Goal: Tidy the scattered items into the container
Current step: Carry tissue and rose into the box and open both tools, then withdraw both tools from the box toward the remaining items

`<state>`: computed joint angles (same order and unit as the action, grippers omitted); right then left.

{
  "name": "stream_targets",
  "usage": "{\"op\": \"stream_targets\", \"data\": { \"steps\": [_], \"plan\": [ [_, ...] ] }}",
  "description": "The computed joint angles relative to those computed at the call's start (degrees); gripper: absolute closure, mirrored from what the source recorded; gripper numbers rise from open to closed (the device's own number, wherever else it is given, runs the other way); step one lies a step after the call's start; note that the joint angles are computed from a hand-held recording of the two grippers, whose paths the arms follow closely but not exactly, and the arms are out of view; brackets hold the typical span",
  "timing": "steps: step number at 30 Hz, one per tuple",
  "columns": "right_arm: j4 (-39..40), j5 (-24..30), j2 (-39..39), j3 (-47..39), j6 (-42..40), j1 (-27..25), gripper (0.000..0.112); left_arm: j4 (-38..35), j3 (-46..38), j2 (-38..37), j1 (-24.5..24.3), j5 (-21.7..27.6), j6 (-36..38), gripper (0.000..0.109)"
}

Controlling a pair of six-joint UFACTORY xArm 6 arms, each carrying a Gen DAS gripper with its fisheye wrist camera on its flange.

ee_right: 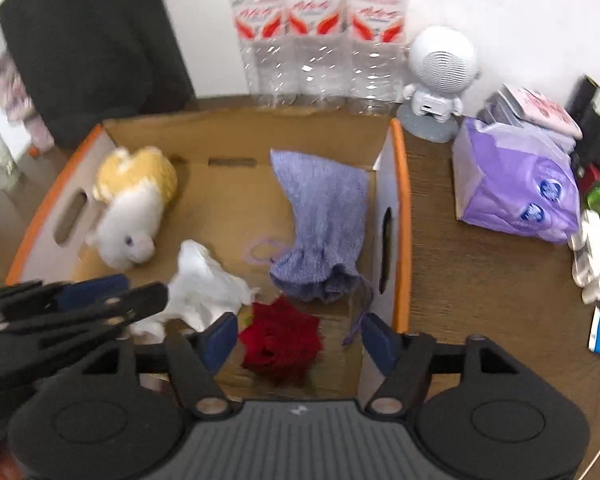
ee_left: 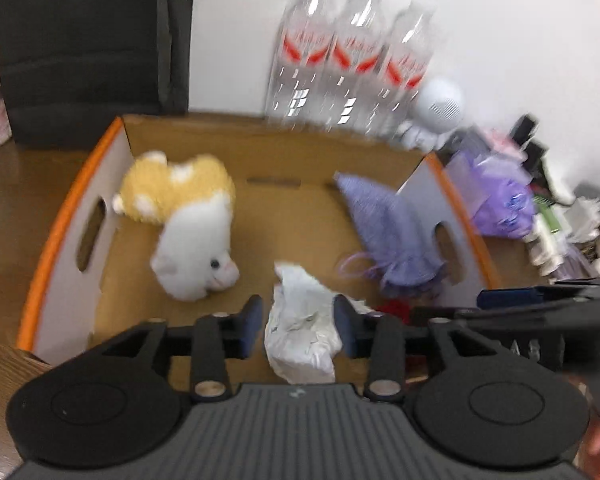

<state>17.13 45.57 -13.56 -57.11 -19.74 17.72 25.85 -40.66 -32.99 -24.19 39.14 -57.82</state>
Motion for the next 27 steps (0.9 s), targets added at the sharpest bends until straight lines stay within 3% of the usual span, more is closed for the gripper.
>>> {"op": "stream_targets", "data": {
  "steps": [6, 8, 13, 27],
  "plan": [
    [0.81, 7.74, -3.39, -4.66, 2.96, -1.60, 0.036, -1.39, -11.07, -1.13, -4.64, 17.91, 6.77, 0.012],
    [-0.58, 9.67, -5.29, -5.61, 5.11, -1.36, 0.034, -0.72, -14.81, -1.00, -6.36, 24.16, 6.03, 0.006],
    [-1.49, 13.03, -10.38, -5.87, 6.31, -1.12, 0.026, 2.75, -18.54, -3.50, -11.52, 32.51, 4.23, 0.006],
    [-1.64, 15.62, -21.48, -1.26, 7.66, 0.71, 0.025, 9.04, -19.13, -9.28, -22.60, 44.26, -3.74, 0.006]
  ]
}}
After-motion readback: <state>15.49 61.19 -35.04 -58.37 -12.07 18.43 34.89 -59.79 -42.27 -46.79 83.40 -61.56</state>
